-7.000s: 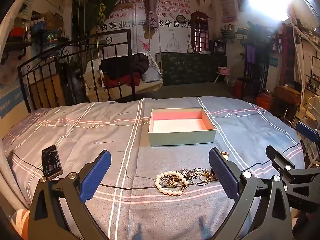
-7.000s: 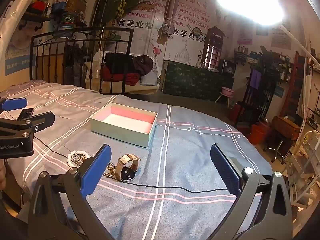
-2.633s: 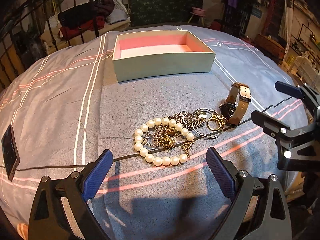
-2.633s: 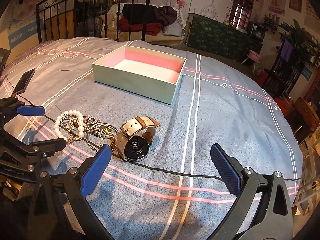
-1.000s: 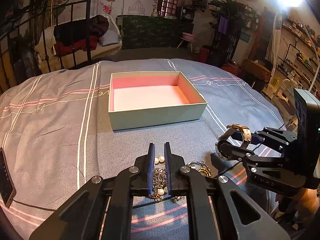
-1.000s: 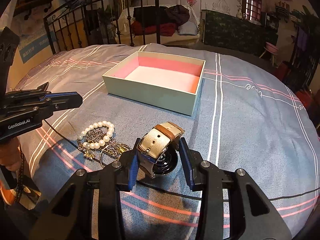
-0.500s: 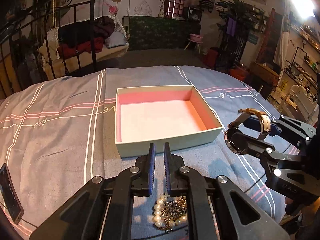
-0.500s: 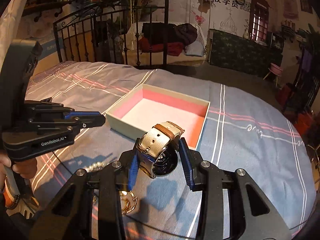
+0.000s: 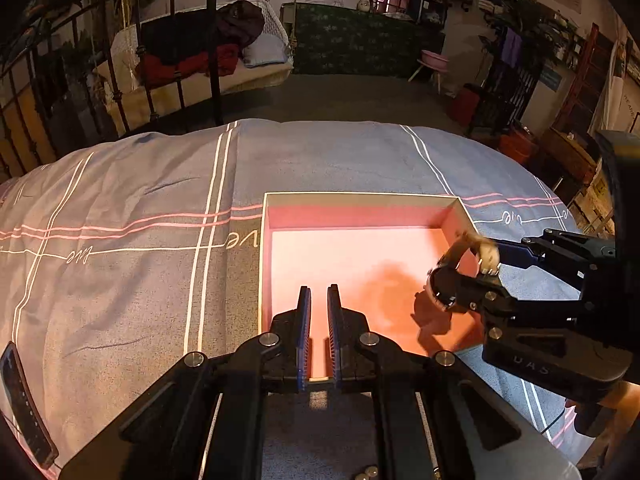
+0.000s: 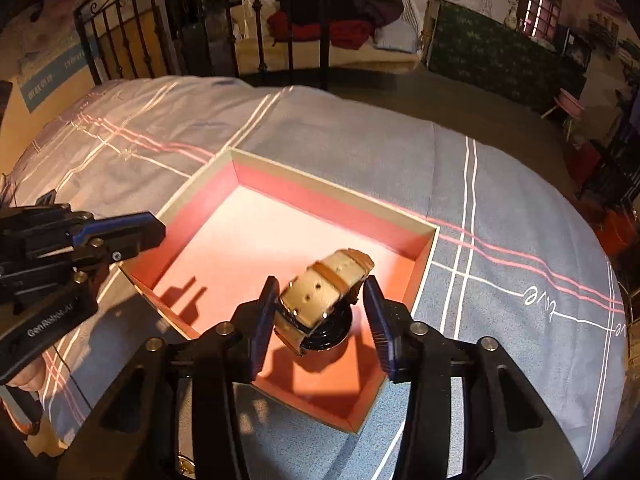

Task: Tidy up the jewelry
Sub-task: 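Carry the watch into the mint-green box with the right gripper and release, then grasp the pearl bracelet with the left gripper and lift it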

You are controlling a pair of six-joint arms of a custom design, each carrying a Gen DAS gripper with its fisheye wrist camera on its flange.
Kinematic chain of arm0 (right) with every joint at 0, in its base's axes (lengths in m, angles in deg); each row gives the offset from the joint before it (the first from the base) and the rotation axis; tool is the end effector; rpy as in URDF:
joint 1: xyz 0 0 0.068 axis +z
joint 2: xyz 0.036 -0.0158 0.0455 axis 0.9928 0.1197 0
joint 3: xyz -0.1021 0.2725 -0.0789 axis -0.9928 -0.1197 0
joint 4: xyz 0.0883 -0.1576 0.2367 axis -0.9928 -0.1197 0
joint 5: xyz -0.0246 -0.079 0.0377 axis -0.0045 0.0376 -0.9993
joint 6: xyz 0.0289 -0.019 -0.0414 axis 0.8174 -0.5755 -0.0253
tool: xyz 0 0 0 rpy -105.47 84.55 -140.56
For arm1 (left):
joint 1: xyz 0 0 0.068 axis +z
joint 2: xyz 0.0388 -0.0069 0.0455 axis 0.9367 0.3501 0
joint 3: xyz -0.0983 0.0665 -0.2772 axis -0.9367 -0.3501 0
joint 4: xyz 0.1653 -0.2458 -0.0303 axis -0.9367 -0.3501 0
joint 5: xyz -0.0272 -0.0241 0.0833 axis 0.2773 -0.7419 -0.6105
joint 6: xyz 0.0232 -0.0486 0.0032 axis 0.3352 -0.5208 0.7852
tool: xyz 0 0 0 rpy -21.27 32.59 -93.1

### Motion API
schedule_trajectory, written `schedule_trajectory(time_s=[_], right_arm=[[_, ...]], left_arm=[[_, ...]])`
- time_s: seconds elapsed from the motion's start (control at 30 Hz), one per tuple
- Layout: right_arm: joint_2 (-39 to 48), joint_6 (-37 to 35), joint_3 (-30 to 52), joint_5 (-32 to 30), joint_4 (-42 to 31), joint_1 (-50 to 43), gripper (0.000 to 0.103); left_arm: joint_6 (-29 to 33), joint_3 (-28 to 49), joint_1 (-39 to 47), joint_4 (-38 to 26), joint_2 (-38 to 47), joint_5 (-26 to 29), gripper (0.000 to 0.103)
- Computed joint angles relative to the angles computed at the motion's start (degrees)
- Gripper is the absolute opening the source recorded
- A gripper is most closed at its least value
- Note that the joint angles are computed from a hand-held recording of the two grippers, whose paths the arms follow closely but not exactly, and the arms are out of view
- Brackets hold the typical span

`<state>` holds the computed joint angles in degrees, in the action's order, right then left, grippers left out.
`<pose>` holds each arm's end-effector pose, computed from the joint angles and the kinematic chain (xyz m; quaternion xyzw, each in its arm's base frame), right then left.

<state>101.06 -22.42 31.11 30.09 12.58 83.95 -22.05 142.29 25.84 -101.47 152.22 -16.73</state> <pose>0.3309 0.0157 0.2374 -0.2870 0.9099 0.0814 0.2884 0.2342 -0.2032 0.2331 -0.0420 0.9429 -0.0286 0.3293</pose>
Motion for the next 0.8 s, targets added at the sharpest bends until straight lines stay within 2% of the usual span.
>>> schedule_trajectory(time_s=[0.03, 0.07, 0.17, 0.27, 0.37, 0.5, 0.67, 0.7, 0.73, 0.8], right_arm=[[-0.6, 0.1, -1.3, 1.7, 1.7, 0.2, 0.085], [-2.2, 0.0, -3.1, 2.3, 4.0, 0.0, 0.087], [-7.1, -0.4, -6.4, -2.4, 4.8, -3.9, 0.087], [-14.7, -1.3, -10.5, -9.1, 4.2, -10.1, 0.096], [-21.3, -5.1, -14.5, -15.6, 0.6, -17.6, 0.097], [-24.8, -13.8, -18.2, -21.8, -8.5, -26.9, 0.097], [-28.3, -25.3, -23.5, -23.9, -17.6, -34.6, 0.096], [-28.5, -28.0, -24.0, -24.9, -20.2, -35.7, 0.092], [-28.6, -29.8, -24.3, -25.4, -22.6, -35.8, 0.084], [-29.0, -33.9, -25.2, -25.5, -27.4, -34.4, 0.077]], left_arm=[[-0.4, 0.0, -0.1, -0.7, -0.2, 0.0, 0.032], [-1.0, -0.5, -0.4, -0.9, -1.1, -0.7, 0.055], [-3.0, -2.7, -3.1, -1.0, -5.4, -3.2, 0.072], [-5.6, -4.2, -7.8, -3.2, -9.1, -5.3, 0.087], [-8.6, -6.8, -14.5, -4.7, -11.6, -7.5, 0.09], [-15.4, -10.1, -23.3, -6.4, -11.0, -10.0, 0.093], [-24.5, -9.9, -30.6, -13.0, -5.1, -12.0, 0.092], [-25.8, -10.0, -31.4, -13.9, -4.6, -11.7, 0.091], [-26.9, -10.5, -31.9, -14.1, -4.7, -11.3, 0.091], [-27.5, -12.2, -32.0, -12.8, -6.0, -10.0, 0.091]])
